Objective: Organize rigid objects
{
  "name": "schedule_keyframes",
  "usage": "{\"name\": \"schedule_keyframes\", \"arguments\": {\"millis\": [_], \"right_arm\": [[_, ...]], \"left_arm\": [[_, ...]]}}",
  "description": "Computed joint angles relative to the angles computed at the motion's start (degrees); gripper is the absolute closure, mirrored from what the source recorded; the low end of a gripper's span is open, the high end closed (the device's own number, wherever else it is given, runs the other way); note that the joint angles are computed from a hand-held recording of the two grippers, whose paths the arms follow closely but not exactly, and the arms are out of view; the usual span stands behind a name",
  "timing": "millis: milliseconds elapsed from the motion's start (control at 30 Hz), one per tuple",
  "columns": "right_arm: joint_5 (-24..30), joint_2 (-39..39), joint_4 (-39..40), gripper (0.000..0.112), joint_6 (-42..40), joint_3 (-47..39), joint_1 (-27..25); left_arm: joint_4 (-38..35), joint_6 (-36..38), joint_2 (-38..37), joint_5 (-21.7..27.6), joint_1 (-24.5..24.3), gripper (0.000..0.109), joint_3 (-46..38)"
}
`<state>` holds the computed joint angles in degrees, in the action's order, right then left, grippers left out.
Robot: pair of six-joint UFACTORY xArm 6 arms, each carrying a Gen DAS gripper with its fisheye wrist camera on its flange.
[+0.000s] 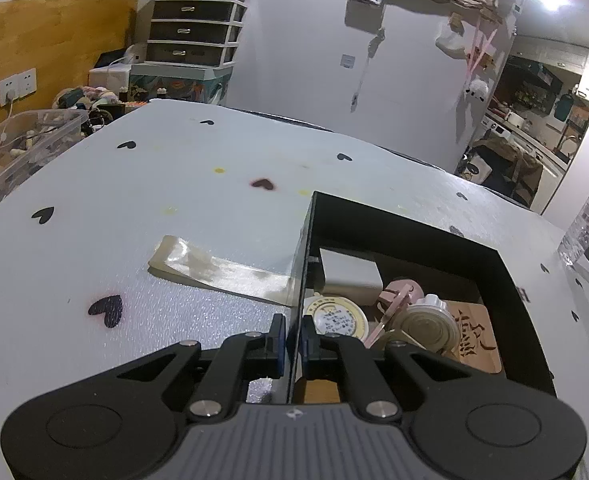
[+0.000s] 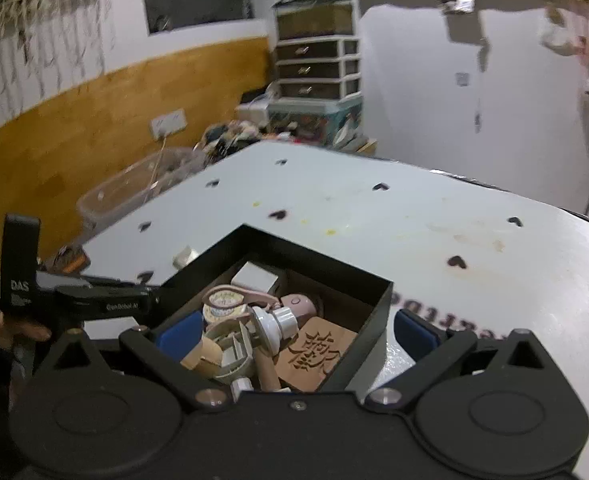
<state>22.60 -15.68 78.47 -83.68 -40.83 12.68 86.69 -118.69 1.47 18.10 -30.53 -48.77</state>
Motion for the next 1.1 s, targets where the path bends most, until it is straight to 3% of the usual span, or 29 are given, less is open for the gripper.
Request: {"name": "schedule_keyframes", "arguments": {"millis": [333, 433, 567, 733, 967, 1100], "right_arm": [[-6.8, -5.5, 21.4, 0.009, -11.9, 6.2, 3.3], [-9.1, -6.1, 28.5, 0.009, -17.6, 6.8, 4.6], [-10.8, -7.6, 38.8, 0.009, -26.8, 7.8, 5.4], [-12.7, -10.1, 55.5, 0.009, -42.9, 9.1, 5.2], [-12.8, -16.3, 77.2, 0.009, -66.1, 13.7, 3.1], [-12.4, -20.2, 81.4, 0.009, -70.3, 16.5, 2.5]], "left_arm": [[-0.9, 3.8, -0.9, 1.3, -0.9, 0.102, 0.2], [0.4, 2.4, -2.8, 3.1, -2.1, 0.097, 1.1], [2.0, 0.6, -6.1, 6.4, -4.7, 0.076, 3.1], [2.9, 0.0, -10.8, 11.2, -9.3, 0.068, 5.9], [4.0, -0.2, -16.6, 20.5, -18.1, 0.042, 9.8], [3.7, -0.6, -18.6, 25.6, -22.7, 0.028, 11.4]]}}
